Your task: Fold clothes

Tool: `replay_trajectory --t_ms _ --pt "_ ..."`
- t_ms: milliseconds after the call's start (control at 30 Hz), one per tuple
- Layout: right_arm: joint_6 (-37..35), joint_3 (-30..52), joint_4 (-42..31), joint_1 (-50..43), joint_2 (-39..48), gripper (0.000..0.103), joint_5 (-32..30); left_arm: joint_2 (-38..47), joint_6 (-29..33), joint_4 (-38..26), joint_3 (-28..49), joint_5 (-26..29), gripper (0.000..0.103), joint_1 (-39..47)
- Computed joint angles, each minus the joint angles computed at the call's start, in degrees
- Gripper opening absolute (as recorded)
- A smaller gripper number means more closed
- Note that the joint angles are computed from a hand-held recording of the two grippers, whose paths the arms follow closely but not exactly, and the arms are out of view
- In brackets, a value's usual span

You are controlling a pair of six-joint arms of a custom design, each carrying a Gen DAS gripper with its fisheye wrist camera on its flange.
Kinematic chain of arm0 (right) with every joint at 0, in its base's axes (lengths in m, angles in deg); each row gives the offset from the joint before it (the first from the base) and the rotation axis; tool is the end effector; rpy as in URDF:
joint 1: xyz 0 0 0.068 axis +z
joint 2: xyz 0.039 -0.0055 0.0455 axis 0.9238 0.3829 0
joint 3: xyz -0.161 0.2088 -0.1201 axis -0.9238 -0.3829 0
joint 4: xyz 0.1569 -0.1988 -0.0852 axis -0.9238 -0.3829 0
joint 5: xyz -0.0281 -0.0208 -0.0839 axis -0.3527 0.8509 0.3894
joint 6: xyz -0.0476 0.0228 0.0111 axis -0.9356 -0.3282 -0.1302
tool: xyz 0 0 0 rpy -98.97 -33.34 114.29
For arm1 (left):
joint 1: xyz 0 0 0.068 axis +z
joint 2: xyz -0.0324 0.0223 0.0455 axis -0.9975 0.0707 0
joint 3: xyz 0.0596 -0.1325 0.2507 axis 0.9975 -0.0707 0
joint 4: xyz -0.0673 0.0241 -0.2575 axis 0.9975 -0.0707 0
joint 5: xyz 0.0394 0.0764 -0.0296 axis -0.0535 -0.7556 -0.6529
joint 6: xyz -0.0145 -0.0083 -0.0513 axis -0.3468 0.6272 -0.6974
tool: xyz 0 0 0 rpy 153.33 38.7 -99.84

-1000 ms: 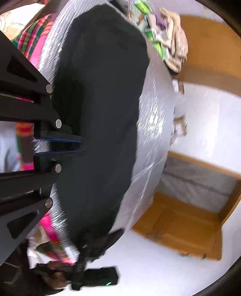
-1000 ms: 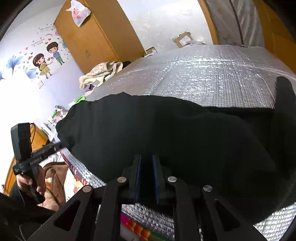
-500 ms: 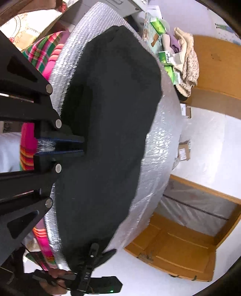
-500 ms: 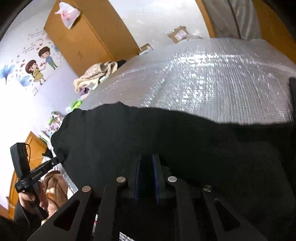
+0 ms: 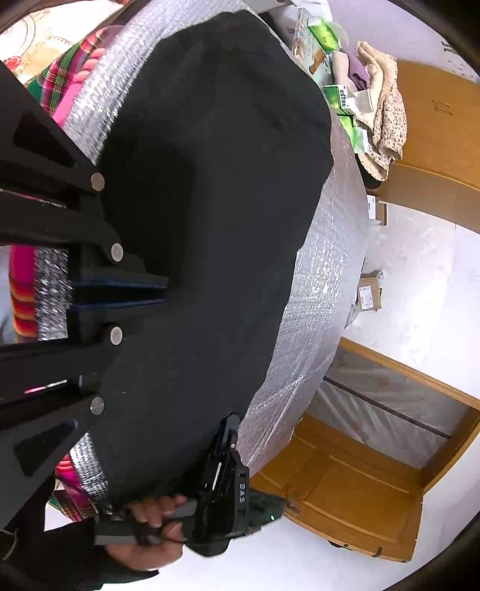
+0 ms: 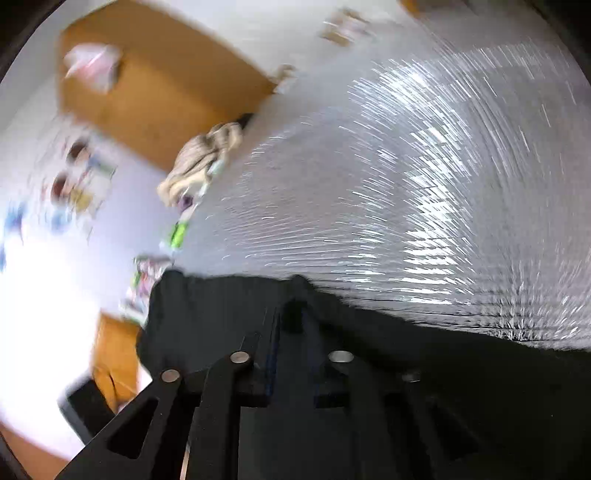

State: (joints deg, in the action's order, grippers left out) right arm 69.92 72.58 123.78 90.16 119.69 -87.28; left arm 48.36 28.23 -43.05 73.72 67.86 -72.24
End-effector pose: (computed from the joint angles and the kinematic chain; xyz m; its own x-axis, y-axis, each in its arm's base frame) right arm 0.2141 0.0932 0.0928 -0.6684 0.6492 -0.3629 0.2383 0.6491 0.7224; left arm 0.2866 0.0440 0.0600 -0.6934 0.2294 -0.6831 0.5730 0.7504 -0.3296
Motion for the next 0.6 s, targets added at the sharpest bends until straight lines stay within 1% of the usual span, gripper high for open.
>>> replay_trajectory --t_ms 33,67,133,233,300,333,400,433,500,600 --pt "0.8 -0.8 1.7 -0.5 0.4 0.000 -0.6 -0.2 0.5 0.0 0.0 0.1 0.007 0.5" --pt "1.2 -1.4 1.8 -0.2 -0.3 0.000 0.0 -0.3 0.8 0.2 -0.1 -0.1 0.007 0.8" --pt "1.4 -2.4 0.0 1.8 -3.9 0.008 2.2 -0.8 1.2 1.2 0.0 -0.2 0.007 1.9" --pt "-2.1 -4.0 -0.4 6.1 -8.4 0.009 3.2 -1.0 -0.9 4.0 0.2 -1.3 0.007 3.9" --pt "-4.8 -4.7 -0.9 9.9 -10.4 0.009 3.8 0.7 -2.8 3.8 2.3 -2.7 0.007 5.1" --pt "-5.9 -4.5 -1.7 12.6 -9.9 0.009 4.6 1.7 -3.8 3.5 3.5 -3.4 0.007 5.6" --pt "-8.0 -3.2 -3.1 17.5 -7.2 0.009 5.4 2.8 -4.2 2.1 5.0 -2.5 0.007 7.1" --pt "-9.0 -2.5 -3.6 19.3 -5.4 0.010 5.4 2.5 -4.3 2.4 4.8 -2.5 0.007 7.5" --pt "-10.2 -3.1 -2.0 24.1 -4.7 0.010 10.0 1.6 -4.5 4.0 3.8 -3.0 0.007 8.2" --pt "-11.8 -1.6 -6.2 27.7 -6.1 0.010 12.7 1.1 -5.4 5.0 3.2 -2.4 0.007 8.9"
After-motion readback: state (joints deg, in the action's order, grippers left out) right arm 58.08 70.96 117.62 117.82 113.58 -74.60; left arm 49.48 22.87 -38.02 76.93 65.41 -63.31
